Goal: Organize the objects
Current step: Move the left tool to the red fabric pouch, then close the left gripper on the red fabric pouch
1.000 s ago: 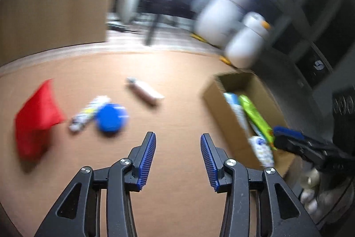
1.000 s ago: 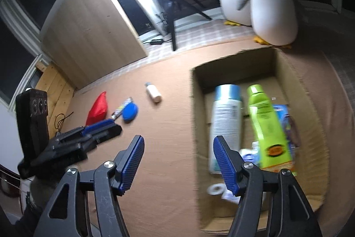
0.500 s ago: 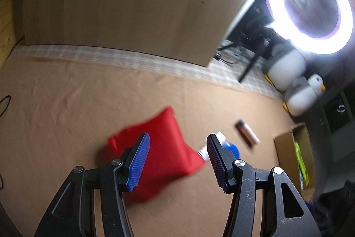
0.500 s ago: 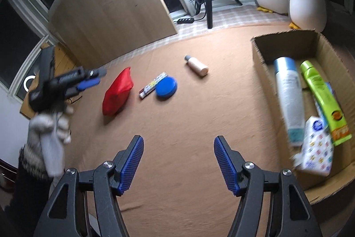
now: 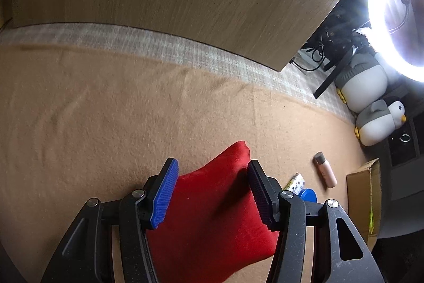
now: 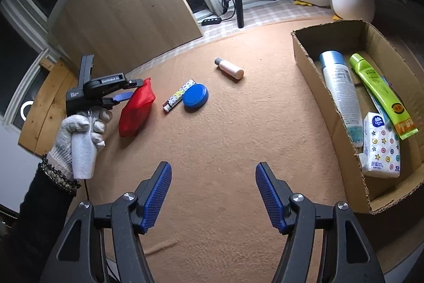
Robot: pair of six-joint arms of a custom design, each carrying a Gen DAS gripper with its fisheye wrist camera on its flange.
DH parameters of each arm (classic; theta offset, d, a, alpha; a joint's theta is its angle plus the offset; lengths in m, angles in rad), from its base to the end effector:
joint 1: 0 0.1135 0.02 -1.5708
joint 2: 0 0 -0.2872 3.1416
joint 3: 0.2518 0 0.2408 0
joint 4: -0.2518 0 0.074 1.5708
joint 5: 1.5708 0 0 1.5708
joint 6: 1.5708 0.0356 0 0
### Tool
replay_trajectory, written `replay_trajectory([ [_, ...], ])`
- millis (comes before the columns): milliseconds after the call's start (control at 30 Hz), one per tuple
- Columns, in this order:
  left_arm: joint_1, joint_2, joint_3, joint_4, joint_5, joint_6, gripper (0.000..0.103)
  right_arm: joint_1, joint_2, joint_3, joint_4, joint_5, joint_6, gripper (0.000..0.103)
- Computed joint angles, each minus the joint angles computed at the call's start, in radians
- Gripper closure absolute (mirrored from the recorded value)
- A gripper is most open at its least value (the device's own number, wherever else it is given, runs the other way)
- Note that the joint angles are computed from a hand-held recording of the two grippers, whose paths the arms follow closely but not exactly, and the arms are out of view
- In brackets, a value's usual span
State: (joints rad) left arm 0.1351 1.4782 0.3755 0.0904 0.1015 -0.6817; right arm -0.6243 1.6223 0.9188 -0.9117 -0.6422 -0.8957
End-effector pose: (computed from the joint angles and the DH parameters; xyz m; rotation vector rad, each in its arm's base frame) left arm 0.2088 0.0247 0.1256 -1.0021 2.4116 -0.3298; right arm 0.2128 -0.1270 0.1928 -0.3389 2.6271 0.6791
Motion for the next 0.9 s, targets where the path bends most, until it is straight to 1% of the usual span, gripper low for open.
replay_trajectory([
  [167,-0.048,0.001,-0.031,0.029,-0.021,0.0,0.046,0.024,0.008,-0.002,0.014,0.002,0.019,0.041],
  [300,-0.116,-0.031,-0.111,0.101,-0.033,-0.084,0.046,0.061,0.009,-0.002,0.019,-0.003,0.026,0.041],
  [367,-0.179,-0.039,-0.151,0.136,-0.058,-0.141,0.046,0.074,0.011,-0.001,0.021,-0.005,0.024,0.041],
  [433,-0.287,-0.06,-0.185,0.156,-0.125,-0.222,0.046,0.09,0.011,-0.004,0.025,-0.005,0.021,0.041],
  [500,-0.378,-0.092,-0.207,0.146,-0.177,-0.297,0.046,0.105,0.015,-0.006,0.026,-0.004,0.014,0.041],
  [600,-0.557,-0.119,-0.242,0.159,-0.274,-0.475,0.046,0.114,0.026,-0.009,0.021,-0.006,0.0,0.041],
  [667,-0.699,-0.114,-0.232,0.125,-0.362,-0.589,0.046,0.114,0.034,-0.014,0.019,-0.005,-0.011,0.041],
  [733,-0.81,-0.105,-0.216,0.089,-0.423,-0.688,0.046,0.116,0.043,-0.02,0.017,-0.001,-0.025,0.041],
  [800,-0.899,-0.087,-0.201,0.067,-0.467,-0.761,0.046,0.115,0.05,-0.028,0.014,0.003,-0.044,0.041],
  [900,-1.012,-0.059,-0.163,0.004,-0.527,-0.863,0.046,0.118,0.05,-0.048,0.021,0.011,-0.062,0.041],
])
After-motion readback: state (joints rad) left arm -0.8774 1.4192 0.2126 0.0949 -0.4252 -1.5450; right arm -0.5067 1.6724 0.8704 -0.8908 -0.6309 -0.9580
